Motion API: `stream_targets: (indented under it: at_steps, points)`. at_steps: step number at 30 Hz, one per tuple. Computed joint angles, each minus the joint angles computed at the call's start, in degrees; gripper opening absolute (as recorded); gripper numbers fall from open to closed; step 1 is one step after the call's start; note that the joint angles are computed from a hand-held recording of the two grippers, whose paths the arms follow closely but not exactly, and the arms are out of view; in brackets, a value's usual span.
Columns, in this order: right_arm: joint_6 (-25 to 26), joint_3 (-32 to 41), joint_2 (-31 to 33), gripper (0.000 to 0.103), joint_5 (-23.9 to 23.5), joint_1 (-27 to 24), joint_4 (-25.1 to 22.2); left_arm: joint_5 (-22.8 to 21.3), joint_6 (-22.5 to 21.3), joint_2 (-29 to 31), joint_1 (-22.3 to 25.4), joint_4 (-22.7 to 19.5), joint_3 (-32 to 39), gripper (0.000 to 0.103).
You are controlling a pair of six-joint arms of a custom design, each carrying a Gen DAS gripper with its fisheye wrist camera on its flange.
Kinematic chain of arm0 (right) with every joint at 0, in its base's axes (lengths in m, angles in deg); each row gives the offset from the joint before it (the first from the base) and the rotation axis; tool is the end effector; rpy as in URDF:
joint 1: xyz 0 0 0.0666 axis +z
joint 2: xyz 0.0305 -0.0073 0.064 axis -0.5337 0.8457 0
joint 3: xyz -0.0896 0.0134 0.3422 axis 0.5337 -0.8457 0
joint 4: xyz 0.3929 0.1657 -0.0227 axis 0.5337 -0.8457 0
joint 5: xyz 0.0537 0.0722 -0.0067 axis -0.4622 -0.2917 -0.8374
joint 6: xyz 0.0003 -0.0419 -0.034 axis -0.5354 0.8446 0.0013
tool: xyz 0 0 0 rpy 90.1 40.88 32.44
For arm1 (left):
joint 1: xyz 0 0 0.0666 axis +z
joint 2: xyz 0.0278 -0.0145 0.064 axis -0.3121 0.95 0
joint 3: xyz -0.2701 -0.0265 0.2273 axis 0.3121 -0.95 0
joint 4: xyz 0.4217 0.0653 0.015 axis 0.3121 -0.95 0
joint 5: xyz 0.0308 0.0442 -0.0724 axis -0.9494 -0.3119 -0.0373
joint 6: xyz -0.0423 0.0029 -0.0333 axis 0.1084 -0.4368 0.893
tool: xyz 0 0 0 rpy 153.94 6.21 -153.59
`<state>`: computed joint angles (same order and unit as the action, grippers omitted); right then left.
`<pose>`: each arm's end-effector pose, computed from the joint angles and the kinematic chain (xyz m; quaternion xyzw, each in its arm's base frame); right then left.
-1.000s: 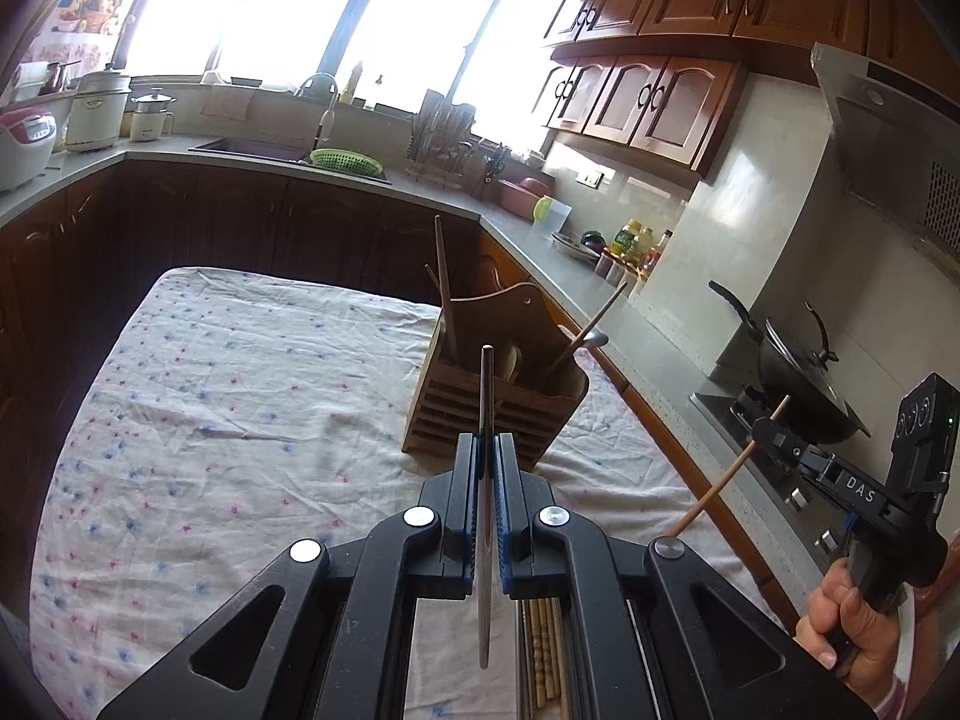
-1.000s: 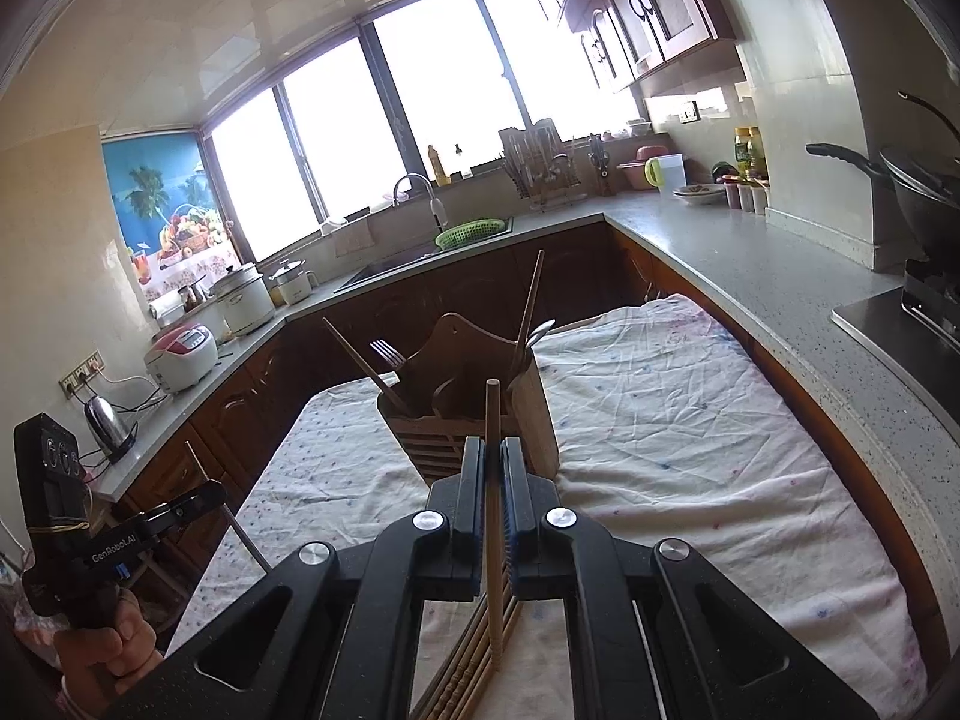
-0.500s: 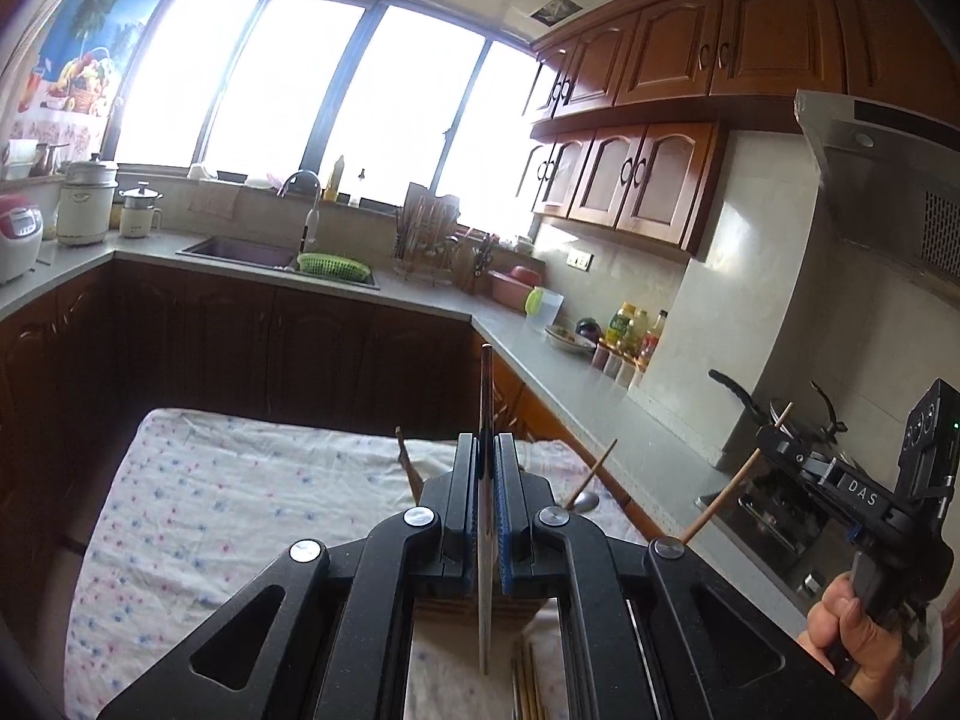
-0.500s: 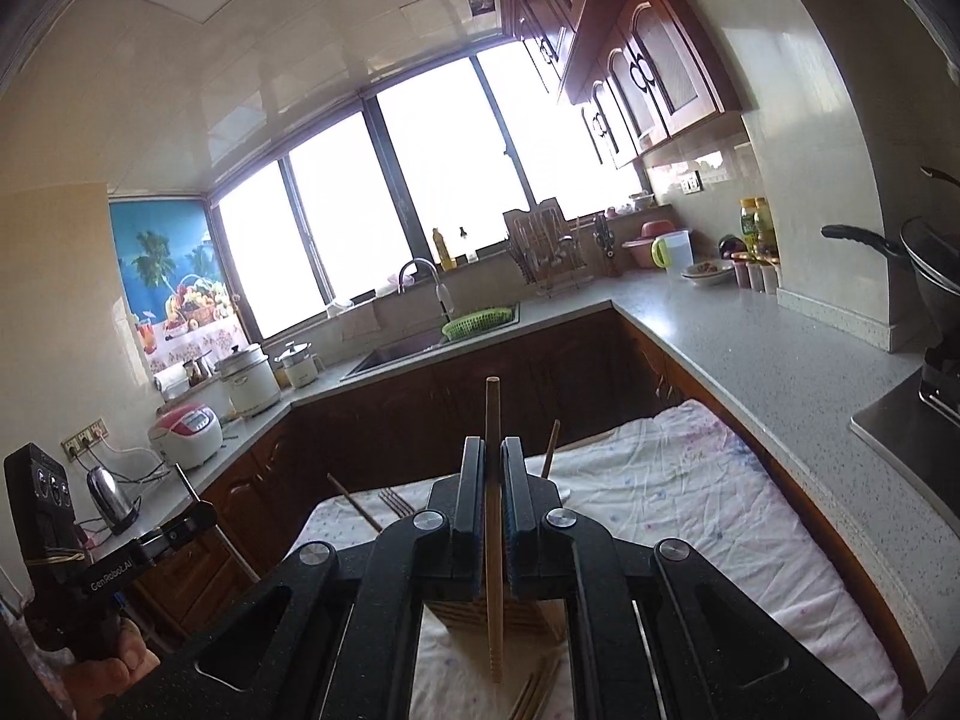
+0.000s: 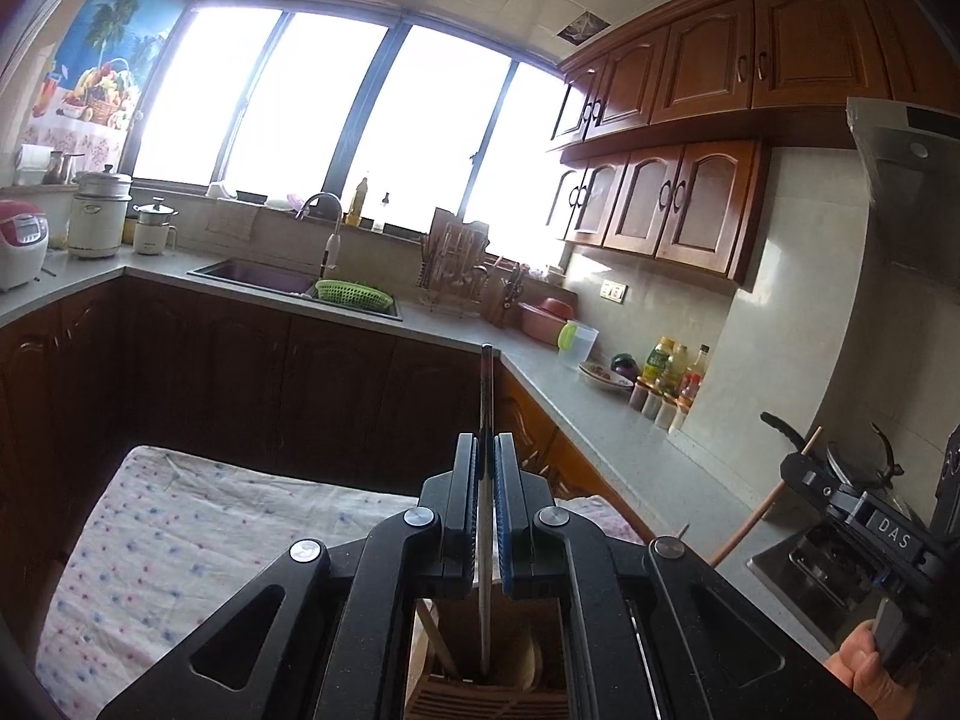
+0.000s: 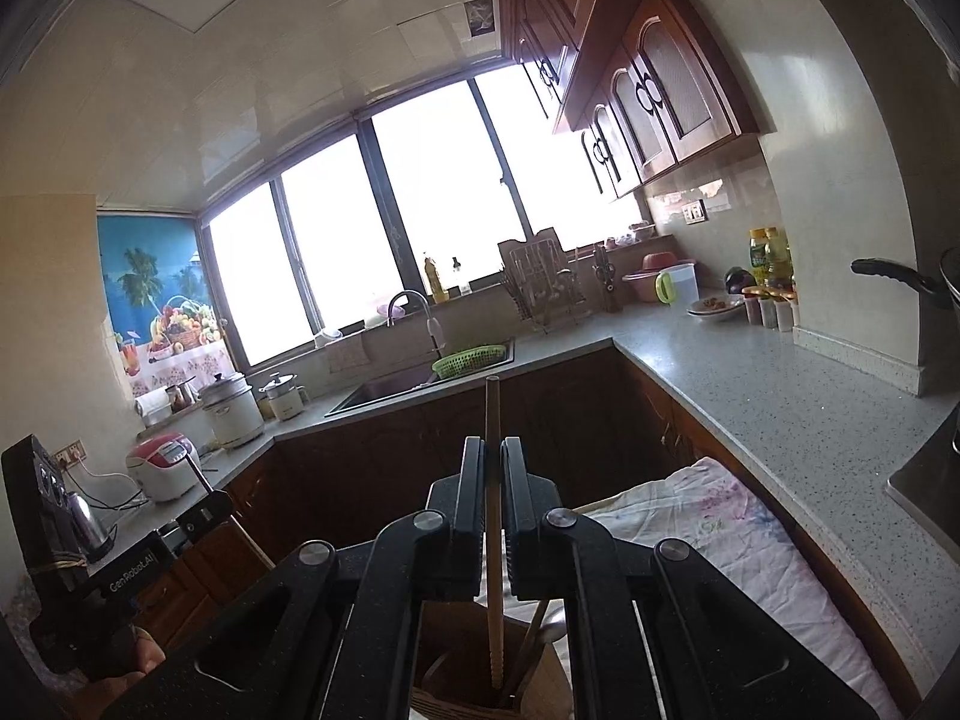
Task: Organize utensils
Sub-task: 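Lift both chopsticks and lower them toward the wooden caddy, then insert both chopsticks into the caddy and open both tools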
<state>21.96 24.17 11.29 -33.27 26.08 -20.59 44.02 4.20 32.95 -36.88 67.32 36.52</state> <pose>0.2920 0.4160 0.4899 0.2108 0.7973 0.0950 0.5576 0.4186 -0.1534 0.4749 0.1267 0.7895 -0.2790 0.5319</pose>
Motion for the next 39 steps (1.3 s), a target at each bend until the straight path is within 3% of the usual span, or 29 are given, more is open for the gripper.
stream_targets:
  at_steps: [7, 15, 28, 30, 32, 33, 34, 35, 36, 37, 39]
  points:
    - [-2.3, -4.0, 0.6, 0.005, -0.6, 0.4, 2.0, -2.1, 1.2, 2.5, -1.9, 2.2, -2.8, 0.003]
    - [-6.5, -6.1, 2.2, 0.005, -5.8, 0.2, 1.3, -1.4, 0.4, 5.3, -1.7, -1.2, -1.1, 0.004]
    - [-8.5, -5.9, 2.3, 0.008, -7.4, -0.2, -0.6, -0.6, 0.1, 4.9, -0.5, -3.0, -0.7, 0.005]
    - [-8.7, -6.2, 2.1, 0.011, -7.9, -0.3, -0.4, -0.9, 0.0, 3.9, -0.2, -3.4, -1.4, 0.009]
    - [-9.7, -6.1, 1.9, 0.018, -7.8, -0.2, -1.0, -1.2, 0.5, 2.9, 0.0, -3.2, -2.1, 0.033]
    - [-10.0, -6.2, 1.6, 0.028, -7.2, 0.0, -1.1, -1.8, 0.6, 2.0, 0.0, -2.8, -2.8, 0.04]
    - [-10.0, -6.6, 1.1, 0.049, -6.6, 0.2, -0.6, -2.4, 0.7, 1.1, 0.0, -2.5, -3.3, 0.05]
    - [-10.0, -7.2, 0.6, 0.061, -5.9, 0.5, 0.1, -2.9, 0.7, 0.3, 0.0, -2.3, -4.0, 0.059]
    - [-10.1, -7.6, 0.0, 0.078, -4.9, 0.9, 0.8, -3.2, 0.7, -0.5, 0.1, -2.4, -4.4, 0.061]
    - [-10.2, -7.8, -0.4, 0.087, -3.8, 1.3, 1.1, -3.1, 0.6, -1.3, 0.1, -2.5, -5.0, 0.065]
    - [-10.0, -8.0, -1.1, 0.092, -2.6, 2.0, 1.3, -3.6, 0.0, -3.1, 0.1, -3.5, -6.2, 0.071]
